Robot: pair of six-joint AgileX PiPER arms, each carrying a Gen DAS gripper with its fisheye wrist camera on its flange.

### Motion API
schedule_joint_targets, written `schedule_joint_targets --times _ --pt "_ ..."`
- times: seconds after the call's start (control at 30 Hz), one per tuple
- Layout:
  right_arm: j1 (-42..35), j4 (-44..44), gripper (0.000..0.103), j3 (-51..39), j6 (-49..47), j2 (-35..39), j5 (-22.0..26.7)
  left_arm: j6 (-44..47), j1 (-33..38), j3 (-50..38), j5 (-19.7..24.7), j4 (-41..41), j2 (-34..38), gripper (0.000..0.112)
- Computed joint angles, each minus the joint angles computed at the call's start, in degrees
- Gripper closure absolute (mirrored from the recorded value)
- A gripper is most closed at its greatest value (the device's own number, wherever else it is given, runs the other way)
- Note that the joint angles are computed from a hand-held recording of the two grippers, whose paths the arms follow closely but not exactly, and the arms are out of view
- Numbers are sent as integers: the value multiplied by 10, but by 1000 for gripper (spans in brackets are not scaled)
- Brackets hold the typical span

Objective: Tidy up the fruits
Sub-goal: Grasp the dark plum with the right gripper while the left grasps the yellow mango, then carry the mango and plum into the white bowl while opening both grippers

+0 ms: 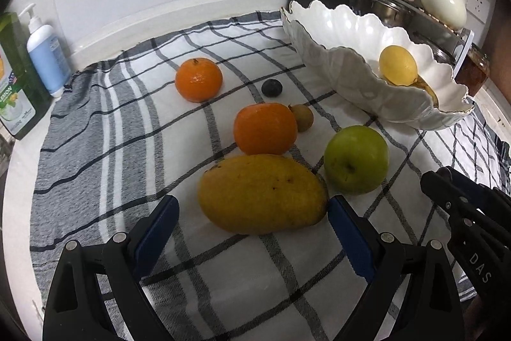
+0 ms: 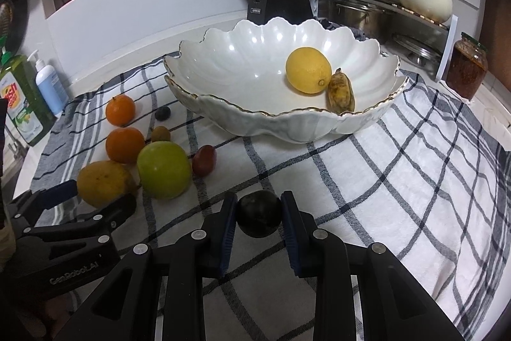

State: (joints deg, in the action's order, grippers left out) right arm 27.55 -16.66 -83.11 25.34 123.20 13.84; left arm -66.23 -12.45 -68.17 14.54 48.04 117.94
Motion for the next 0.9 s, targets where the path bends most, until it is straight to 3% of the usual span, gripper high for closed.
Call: schedule_joint_targets --times 0.23,0.4,0.9 --pt "-1 12 74 -17 -10 14 8 70 7 -24 -3 -61 21 23" --pt "-3 28 74 -18 -22 16 8 54 4 -24 -10 -34 22 33" --pt "-6 20 74 9 -15 -6 -6 -69 -13 8 7 82 -12 35"
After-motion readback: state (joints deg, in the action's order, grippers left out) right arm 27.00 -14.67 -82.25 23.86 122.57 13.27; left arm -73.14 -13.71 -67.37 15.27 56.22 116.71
